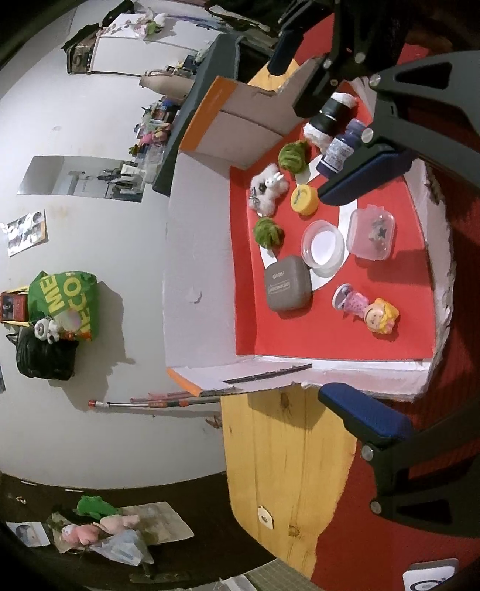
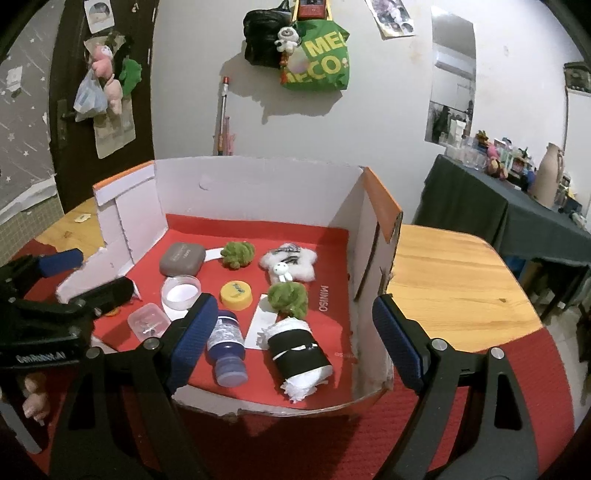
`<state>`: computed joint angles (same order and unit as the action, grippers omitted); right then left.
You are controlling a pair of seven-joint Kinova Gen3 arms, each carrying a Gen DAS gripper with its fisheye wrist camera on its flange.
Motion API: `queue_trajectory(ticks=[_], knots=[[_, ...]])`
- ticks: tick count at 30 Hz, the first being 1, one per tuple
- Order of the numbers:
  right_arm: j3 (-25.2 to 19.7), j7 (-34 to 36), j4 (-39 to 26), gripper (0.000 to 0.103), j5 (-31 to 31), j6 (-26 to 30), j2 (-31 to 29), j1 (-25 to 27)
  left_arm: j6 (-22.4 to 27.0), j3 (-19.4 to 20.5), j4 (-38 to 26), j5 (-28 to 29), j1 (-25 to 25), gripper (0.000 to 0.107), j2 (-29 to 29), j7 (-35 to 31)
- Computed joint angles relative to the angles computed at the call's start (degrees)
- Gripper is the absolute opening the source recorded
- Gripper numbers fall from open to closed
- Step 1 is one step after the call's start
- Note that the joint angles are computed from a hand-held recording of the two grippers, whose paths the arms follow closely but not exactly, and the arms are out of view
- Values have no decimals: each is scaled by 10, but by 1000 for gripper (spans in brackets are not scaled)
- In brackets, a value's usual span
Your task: Organize objects
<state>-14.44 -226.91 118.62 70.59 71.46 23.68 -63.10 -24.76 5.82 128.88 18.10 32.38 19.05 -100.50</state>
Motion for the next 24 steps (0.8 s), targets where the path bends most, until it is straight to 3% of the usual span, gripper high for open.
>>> queue_trajectory(ticks=[7,24], knots=[[-1,-17,8,86,0,-10,-3,4,-1,15,4,-32,-26,98,2,36],[-1,-16,9,91,-5,-9,-3,4,4,-6,0,5,4,99,2,0]])
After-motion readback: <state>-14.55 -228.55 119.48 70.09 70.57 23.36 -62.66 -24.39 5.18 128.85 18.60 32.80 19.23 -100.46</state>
